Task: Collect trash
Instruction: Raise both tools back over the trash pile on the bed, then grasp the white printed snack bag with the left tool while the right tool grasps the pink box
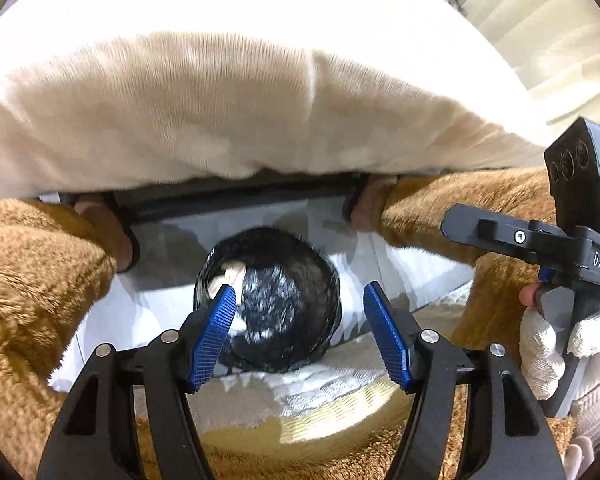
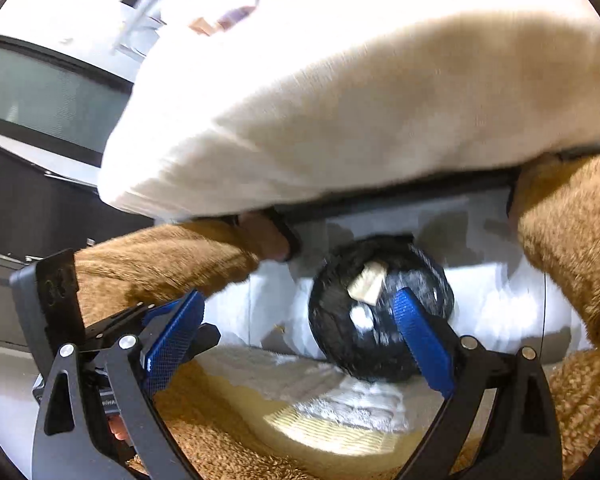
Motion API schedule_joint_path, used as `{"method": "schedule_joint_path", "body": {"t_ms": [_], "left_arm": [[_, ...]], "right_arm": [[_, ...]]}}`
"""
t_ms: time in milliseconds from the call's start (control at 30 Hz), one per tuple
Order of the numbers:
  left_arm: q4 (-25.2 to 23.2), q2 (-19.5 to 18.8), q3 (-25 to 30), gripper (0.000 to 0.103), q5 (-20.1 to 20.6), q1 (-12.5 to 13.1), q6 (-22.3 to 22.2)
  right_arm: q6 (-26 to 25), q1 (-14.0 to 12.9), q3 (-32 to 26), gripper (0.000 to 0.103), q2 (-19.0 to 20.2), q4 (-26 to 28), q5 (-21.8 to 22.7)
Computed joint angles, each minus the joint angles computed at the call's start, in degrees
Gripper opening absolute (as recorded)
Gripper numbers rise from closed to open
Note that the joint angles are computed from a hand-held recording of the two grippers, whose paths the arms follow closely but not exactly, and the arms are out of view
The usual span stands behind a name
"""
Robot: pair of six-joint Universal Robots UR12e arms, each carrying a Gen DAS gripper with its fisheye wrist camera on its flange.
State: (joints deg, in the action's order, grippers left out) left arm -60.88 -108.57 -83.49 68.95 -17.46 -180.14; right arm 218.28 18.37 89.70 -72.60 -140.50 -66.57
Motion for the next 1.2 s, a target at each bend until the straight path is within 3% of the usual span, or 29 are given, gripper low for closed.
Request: {"method": "schedule_joint_path", "body": {"t_ms": [267,400,600,900,1200], "left_arm": [[6.5,1.2,-0.4,0.065,-2.1,1.1,0.5],[8.6,1.1,0.6,0.065,-2.5,1.8,-0.5],[10.6,-0.7,4.1,0.065,-6.4,3.5,-2.5],[8.5,-6.8,14.1,0.065,-10.3,5.3,-5.6],[2.0,-15.5,26.7,0.072,-15.9,6.4,-9.8]], "right_arm": [[-3.5,0.6,-0.3,0.094,-1.0,-7.0,-5.2],[-7.4,0.6,-2.1,0.094,-0.5,-8.1,-7.5],[-12.2,-0.6,-6.7,0.094,1.4,-7.1,-8.4],[-16.4,-2.7,-16.2,0.094,7.1,-3.2,-8.4],[-16.3,-4.8,-26.6,0.094,14.4,3.9,-2.6]]}}
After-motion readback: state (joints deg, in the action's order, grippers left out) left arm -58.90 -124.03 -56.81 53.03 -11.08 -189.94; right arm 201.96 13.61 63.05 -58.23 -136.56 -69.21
